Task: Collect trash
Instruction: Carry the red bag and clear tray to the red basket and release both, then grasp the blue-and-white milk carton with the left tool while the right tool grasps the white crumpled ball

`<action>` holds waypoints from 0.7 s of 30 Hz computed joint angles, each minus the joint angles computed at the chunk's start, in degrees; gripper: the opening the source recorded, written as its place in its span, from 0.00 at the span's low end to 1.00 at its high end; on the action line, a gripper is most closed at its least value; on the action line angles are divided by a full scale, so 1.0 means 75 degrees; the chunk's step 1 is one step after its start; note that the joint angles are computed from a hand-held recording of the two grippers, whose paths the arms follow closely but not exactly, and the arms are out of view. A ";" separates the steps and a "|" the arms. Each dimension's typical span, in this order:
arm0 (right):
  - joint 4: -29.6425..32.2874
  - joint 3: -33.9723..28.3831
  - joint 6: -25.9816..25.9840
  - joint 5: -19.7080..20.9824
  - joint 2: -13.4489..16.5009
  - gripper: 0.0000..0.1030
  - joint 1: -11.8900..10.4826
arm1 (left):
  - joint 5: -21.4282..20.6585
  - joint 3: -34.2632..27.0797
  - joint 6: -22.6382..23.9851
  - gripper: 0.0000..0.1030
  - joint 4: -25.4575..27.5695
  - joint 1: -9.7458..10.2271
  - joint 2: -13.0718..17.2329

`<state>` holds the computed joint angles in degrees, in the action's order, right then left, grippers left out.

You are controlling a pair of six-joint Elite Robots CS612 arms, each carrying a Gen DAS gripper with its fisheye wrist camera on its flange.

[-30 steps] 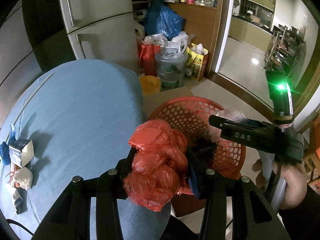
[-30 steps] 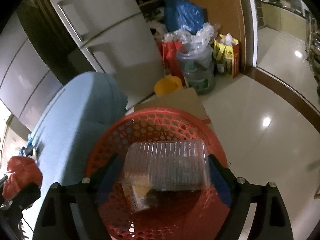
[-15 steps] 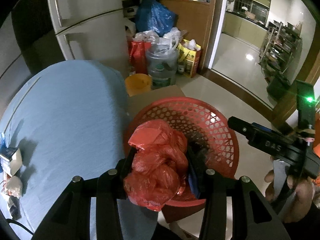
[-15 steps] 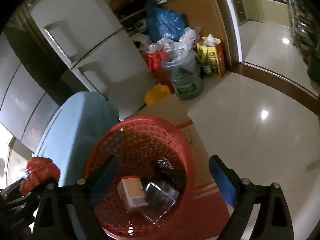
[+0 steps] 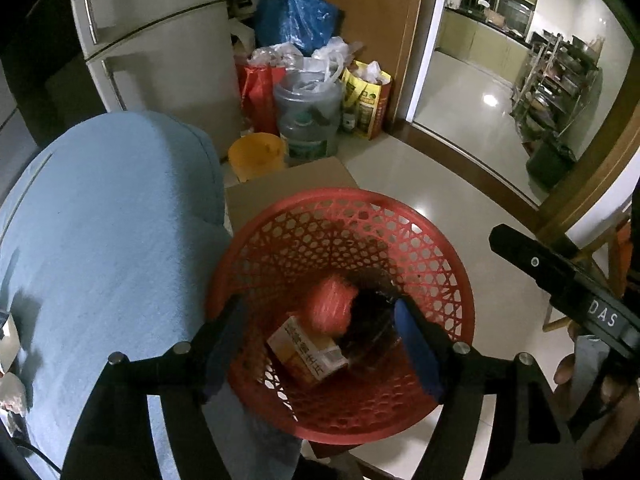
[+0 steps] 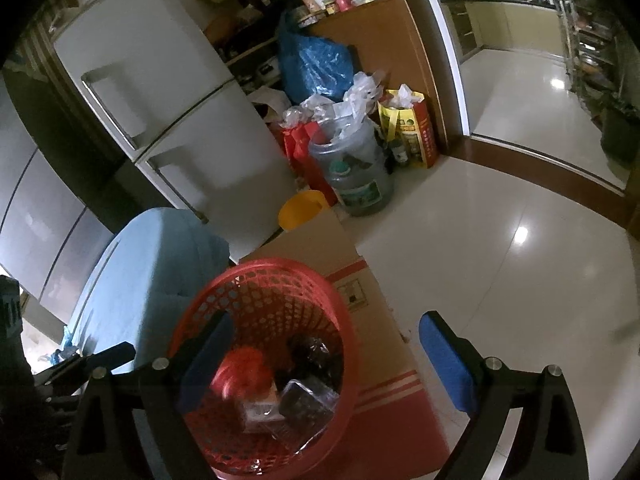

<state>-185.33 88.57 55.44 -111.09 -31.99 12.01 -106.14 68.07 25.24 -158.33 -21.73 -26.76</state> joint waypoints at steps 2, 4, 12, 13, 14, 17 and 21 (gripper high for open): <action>0.0034 -0.0040 0.0001 -0.0001 0.0002 0.93 0.0012 | -0.0008 -0.0016 -0.0081 0.74 -0.0057 0.0057 -0.0007; 0.0050 -0.0090 -0.0059 -0.0002 0.0010 0.93 0.0039 | -0.0029 -0.0026 -0.0227 0.74 -0.0131 0.0123 -0.0021; 0.0120 -0.0618 -0.0586 0.0263 0.0180 0.93 0.0219 | 0.0070 0.0270 -0.1177 0.74 -0.0836 0.0656 -0.0204; 0.0139 -0.0717 -0.0686 0.0309 0.0217 0.93 0.0253 | 0.0142 0.0342 -0.1313 0.74 -0.0958 0.0739 -0.0230; 0.0193 -0.0851 -0.0821 0.0373 0.0264 0.93 0.0291 | 0.0250 0.0415 -0.1445 0.74 -0.1095 0.0810 -0.0245; 0.0436 -0.1252 -0.1105 0.0548 0.0411 0.93 0.0407 | 0.0479 0.0535 -0.1791 0.74 -0.1307 0.1027 -0.0268; 0.0736 -0.1857 -0.1620 0.0766 0.0627 0.93 0.0590 | 0.0934 0.0566 -0.2586 0.74 -0.1522 0.1411 -0.0214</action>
